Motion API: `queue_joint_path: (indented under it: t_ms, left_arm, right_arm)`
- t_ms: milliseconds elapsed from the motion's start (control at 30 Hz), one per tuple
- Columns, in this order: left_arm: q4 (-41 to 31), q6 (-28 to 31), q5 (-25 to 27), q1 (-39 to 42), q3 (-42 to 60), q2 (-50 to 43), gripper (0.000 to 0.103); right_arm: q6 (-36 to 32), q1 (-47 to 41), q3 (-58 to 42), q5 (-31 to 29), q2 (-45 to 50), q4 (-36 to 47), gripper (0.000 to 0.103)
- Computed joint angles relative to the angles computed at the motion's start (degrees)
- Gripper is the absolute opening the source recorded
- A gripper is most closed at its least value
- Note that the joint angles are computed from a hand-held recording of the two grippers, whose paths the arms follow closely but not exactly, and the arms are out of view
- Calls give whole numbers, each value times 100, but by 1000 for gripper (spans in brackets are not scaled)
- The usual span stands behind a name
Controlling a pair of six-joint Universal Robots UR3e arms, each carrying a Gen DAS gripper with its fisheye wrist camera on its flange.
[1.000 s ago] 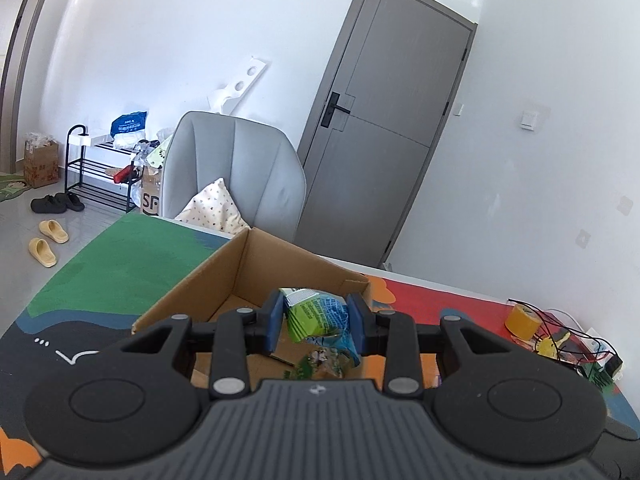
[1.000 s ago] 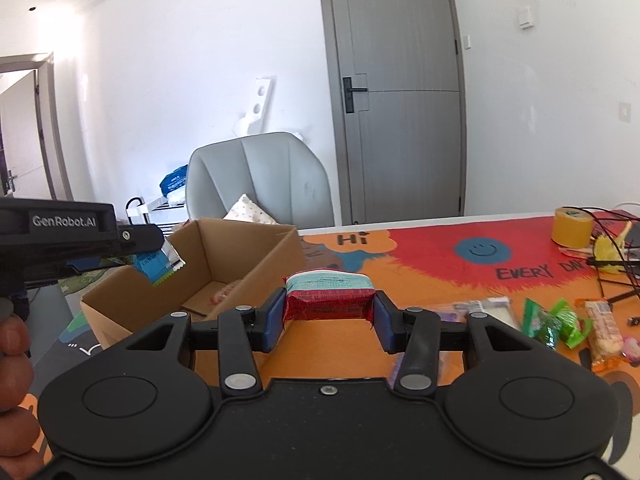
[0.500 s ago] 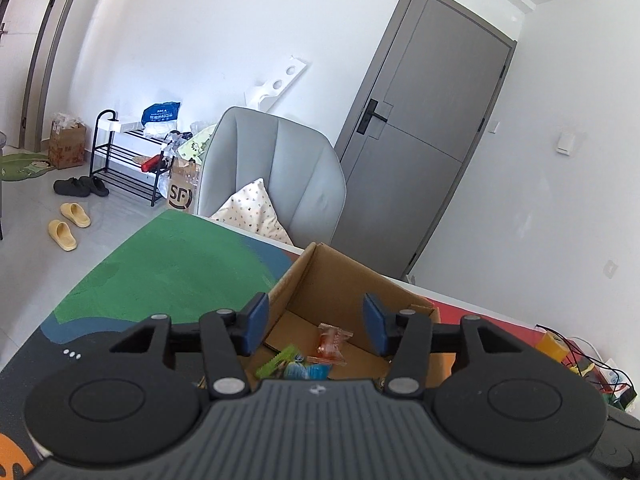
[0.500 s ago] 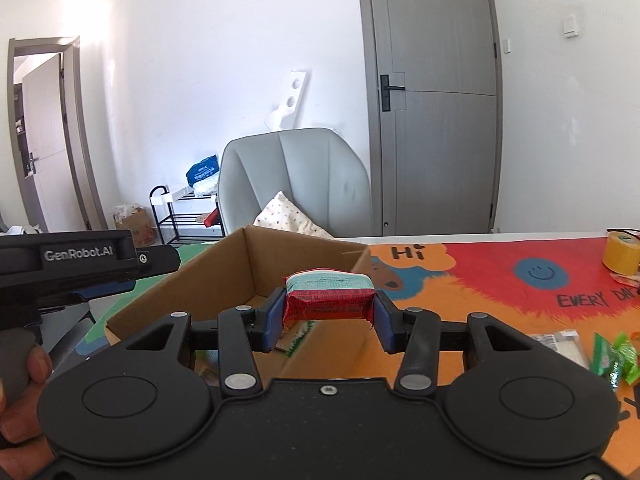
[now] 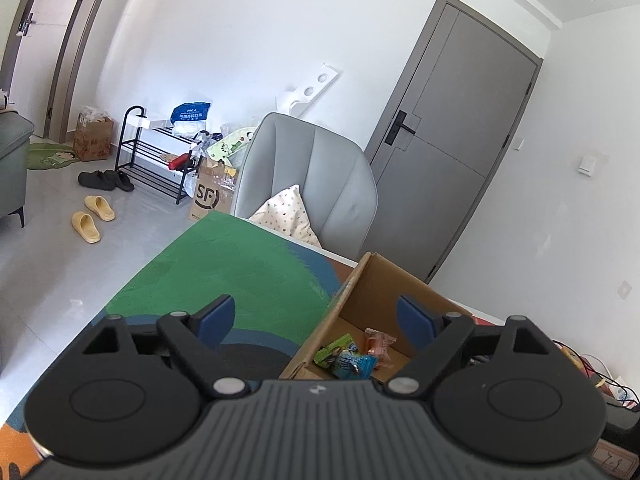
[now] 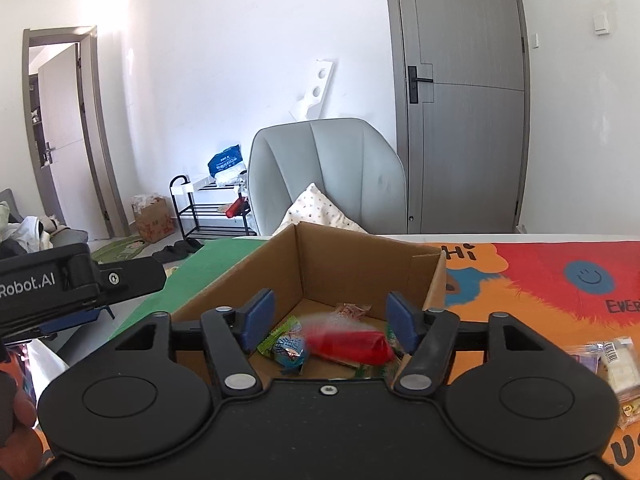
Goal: Organize snacks
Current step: 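Move both open tools back over the remaining snacks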
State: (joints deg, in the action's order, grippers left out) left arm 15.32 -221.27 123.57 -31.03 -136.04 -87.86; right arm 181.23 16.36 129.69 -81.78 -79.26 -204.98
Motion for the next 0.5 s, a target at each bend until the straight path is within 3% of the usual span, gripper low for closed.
queue_joint_path:
  t_ms: [167, 500]
  left_arm:
    - [-426, -285, 242, -114, 117, -7, 96]
    - [-1011, -812, 577, -632, 537, -221, 101]
  right_arm:
    - [106, -59, 356, -109, -256, -149, 82]
    - [137, -931, 1486, 305, -1233, -413, 98]
